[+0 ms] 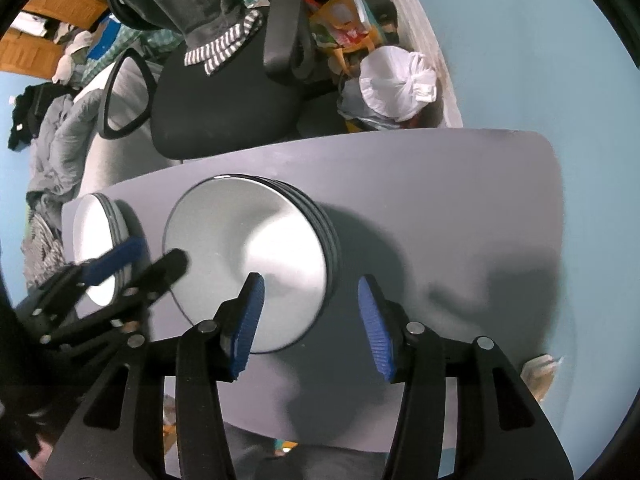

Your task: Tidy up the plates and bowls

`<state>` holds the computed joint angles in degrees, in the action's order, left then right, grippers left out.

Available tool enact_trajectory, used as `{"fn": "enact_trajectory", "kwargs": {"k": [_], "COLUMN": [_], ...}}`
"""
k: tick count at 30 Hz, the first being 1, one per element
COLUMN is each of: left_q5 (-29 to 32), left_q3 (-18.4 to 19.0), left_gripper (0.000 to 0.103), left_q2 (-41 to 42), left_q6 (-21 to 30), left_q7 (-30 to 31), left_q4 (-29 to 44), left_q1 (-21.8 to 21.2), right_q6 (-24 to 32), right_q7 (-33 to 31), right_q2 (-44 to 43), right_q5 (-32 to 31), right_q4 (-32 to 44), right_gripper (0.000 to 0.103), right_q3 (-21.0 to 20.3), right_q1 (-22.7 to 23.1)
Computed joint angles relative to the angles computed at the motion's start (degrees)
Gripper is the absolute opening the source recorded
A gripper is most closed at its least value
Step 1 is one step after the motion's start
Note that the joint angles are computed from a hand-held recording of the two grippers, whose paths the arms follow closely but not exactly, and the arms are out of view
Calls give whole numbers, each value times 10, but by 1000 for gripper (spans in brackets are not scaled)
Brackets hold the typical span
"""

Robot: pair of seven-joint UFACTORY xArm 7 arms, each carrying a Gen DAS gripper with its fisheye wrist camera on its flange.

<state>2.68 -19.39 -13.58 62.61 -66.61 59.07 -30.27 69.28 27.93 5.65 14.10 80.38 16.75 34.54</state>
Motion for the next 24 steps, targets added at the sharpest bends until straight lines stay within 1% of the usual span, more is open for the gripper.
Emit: {"fn": "enact_trajectory", "kwargs": {"k": [1,2,7,11,14,16,19,24], "left_q5": [6,13,19,32,41,47,48,43], "left_q3": [-2,-6,-13,-22,-24,-26,-27,-29], "left_gripper": [73,75,76,76,80,80,80,80], "left_q2": [-6,-16,-50,-77,-105,-129,-161,-224], "left_q6": [6,14,29,46,55,60,56,51], "left_q7": [-5,-14,-20,-21,-11,-5,10,37], "left_q4": [0,0,-4,-2,-3,-4,-14,-37], "left_q1": [0,0,1,7,13,19,28,45], "right_q6": [1,3,-6,0,6,15,26,69], "right_q7": [2,4,18,41,53,70,90,119], "right_q2": [-3,-6,-27,-34,-36,-37,-37,-20], "right_q5": [-11,-23,-82,-151,-201,-250,-299,-421], "right_q4": [-1,-1,1,21,35,47,60,101], "right_gripper": [52,57,69,70,70,70,70,70], "right_q3": [0,1,5,12,17,22,26,40], "right_q1": [2,4,13,24,34,43,55,91]}}
